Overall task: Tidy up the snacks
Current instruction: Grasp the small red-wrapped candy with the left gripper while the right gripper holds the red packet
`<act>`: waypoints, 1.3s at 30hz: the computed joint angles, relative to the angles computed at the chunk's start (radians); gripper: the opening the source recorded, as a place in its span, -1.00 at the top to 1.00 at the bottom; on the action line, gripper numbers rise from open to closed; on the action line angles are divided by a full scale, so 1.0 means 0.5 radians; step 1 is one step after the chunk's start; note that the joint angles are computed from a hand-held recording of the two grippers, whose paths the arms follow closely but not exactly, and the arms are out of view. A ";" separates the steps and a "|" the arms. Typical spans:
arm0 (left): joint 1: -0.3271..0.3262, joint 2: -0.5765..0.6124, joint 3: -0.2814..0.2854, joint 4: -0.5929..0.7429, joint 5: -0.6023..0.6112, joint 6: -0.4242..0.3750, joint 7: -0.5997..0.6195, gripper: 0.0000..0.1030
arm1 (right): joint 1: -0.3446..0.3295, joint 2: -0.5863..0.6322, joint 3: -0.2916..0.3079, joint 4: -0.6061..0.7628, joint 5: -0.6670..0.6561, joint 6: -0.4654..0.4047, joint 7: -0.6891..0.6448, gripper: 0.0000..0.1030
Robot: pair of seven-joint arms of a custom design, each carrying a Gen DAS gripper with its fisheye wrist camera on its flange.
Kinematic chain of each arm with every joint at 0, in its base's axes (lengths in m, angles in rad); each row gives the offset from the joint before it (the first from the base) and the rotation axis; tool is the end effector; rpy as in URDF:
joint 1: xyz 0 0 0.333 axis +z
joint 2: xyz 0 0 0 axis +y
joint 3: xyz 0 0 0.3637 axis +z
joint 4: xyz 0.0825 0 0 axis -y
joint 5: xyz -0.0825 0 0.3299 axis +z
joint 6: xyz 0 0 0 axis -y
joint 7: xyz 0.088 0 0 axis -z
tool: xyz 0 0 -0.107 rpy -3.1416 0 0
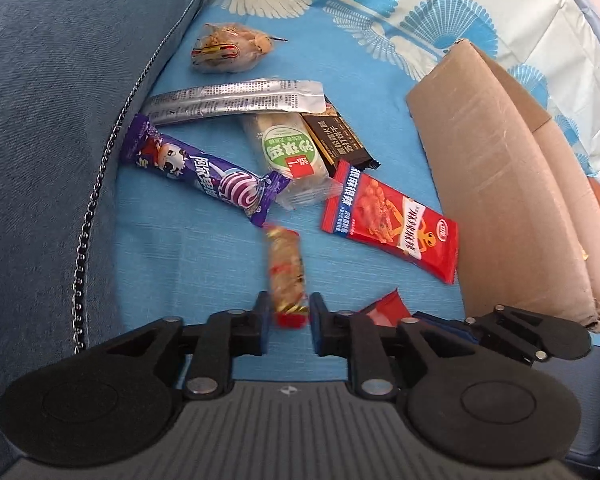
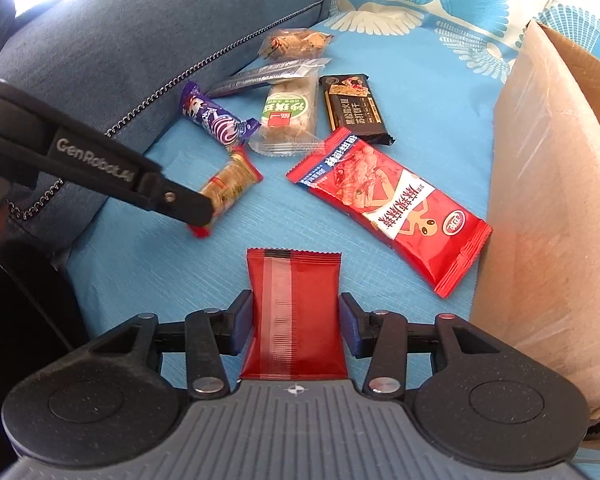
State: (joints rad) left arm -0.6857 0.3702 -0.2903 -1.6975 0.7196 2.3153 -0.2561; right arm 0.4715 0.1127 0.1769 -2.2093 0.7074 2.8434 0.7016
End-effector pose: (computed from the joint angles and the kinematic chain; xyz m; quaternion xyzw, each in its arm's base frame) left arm 0.3973 -0.5146 0.4865 -0.8170 0.5076 -0.2453 0.1211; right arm 0.4538 0.2969 0.4623 -0.8960 0.3203 -0.0668 0.3003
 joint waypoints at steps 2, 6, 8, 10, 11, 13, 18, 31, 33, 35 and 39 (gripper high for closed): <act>-0.001 0.019 0.003 0.024 0.001 -0.012 0.016 0.40 | 0.001 0.001 0.002 -0.001 0.005 0.005 -0.003 0.06; 0.004 0.025 0.012 0.020 -0.003 0.005 0.009 0.36 | 0.002 0.002 0.000 -0.006 0.001 0.011 -0.004 0.03; 0.005 0.025 0.020 0.017 -0.001 0.002 -0.016 0.35 | 0.002 0.002 0.000 -0.005 0.002 0.011 -0.007 0.03; 0.002 0.031 0.020 0.029 0.002 -0.019 -0.009 0.35 | 0.003 0.003 0.001 -0.006 -0.003 0.017 -0.011 0.02; -0.001 0.036 0.020 0.040 0.004 -0.038 0.005 0.35 | 0.005 0.004 0.000 -0.007 -0.009 0.021 -0.009 0.02; -0.017 0.050 0.025 0.073 0.022 -0.085 0.018 0.35 | 0.006 0.003 -0.001 -0.008 -0.016 0.025 -0.004 0.02; -0.041 0.083 0.028 0.138 0.044 -0.172 0.067 0.35 | 0.007 0.000 0.000 -0.013 -0.023 0.033 0.002 0.02; -0.119 0.203 0.058 0.347 0.044 -0.384 0.250 0.35 | 0.012 -0.012 0.007 -0.035 -0.013 0.071 -0.031 0.10; -0.114 0.197 0.059 0.336 0.034 -0.375 0.237 0.35 | 0.012 -0.013 0.006 -0.037 -0.013 0.075 -0.031 0.10; -0.110 0.193 0.058 0.326 0.032 -0.365 0.234 0.35 | 0.013 -0.013 0.007 -0.037 -0.012 0.080 -0.031 0.11; -0.111 0.202 0.054 0.340 0.026 -0.376 0.261 0.36 | 0.011 -0.016 0.008 -0.040 -0.001 0.084 -0.043 0.11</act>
